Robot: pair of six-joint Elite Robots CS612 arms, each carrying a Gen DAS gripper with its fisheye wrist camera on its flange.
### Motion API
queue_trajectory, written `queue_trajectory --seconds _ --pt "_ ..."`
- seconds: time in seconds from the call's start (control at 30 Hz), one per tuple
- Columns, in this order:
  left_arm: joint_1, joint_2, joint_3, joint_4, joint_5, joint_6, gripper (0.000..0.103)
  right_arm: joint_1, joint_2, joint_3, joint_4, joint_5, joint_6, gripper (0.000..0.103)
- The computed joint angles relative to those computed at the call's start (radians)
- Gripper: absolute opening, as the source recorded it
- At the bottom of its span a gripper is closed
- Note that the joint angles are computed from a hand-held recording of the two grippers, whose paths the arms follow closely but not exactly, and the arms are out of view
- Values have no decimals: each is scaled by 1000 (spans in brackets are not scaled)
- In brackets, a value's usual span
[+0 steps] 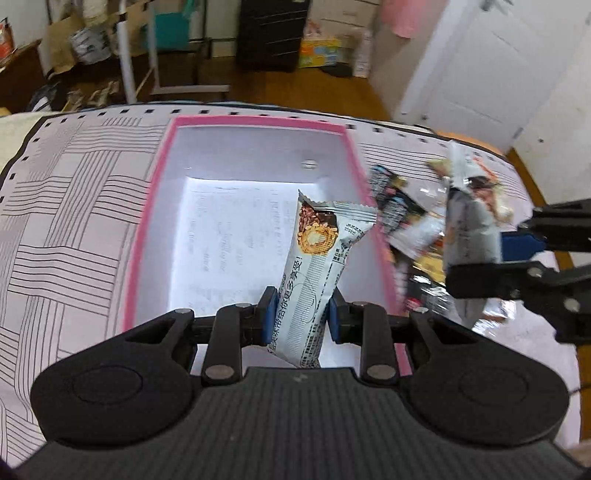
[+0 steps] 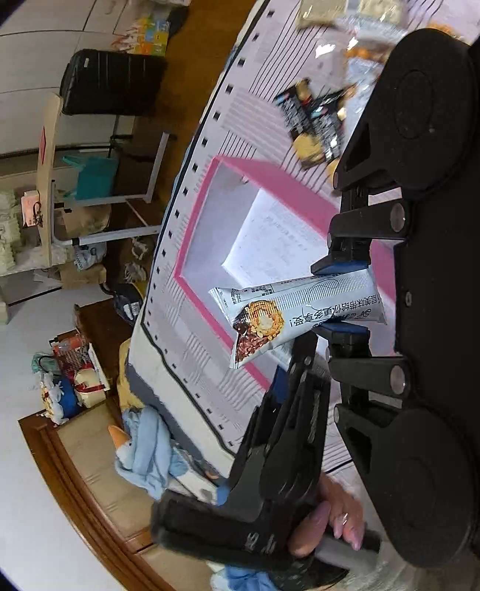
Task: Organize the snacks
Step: 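Carry both held white bars over the pink box, then open both grippers to drop the white bars into the pink box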
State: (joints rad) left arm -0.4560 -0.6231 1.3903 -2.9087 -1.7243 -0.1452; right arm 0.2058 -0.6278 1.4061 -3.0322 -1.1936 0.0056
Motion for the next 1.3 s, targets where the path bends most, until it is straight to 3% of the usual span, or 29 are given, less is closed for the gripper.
queue_trajectory --seconds 0.13,0.3,0.57,0.7,0.87,0.93,1.1,1.3 --pt "11 51 -76 29 8 -44 27 14 58 -95 37 -31 -23 31" --pt "9 126 -201 111 94 -175 27 33 156 -265 173 -152 -84 30" --pt "15 235 -369 204 73 -259 26 48 261 -454 325 -242 -200 31" --pt "19 274 -436 257 60 -284 27 60 289 -500 342 -339 -276 33" --pt "18 290 -459 256 68 -311 31 65 295 -515 353 -376 -314 37" --pt "18 289 -459 264 67 -320 44 65 292 -505 339 -378 -326 46" --pt "13 245 -397 234 86 -254 44 44 227 -366 168 -277 -263 47" --pt "3 153 -257 136 64 -150 46 16 99 -120 -109 -203 -133 48"
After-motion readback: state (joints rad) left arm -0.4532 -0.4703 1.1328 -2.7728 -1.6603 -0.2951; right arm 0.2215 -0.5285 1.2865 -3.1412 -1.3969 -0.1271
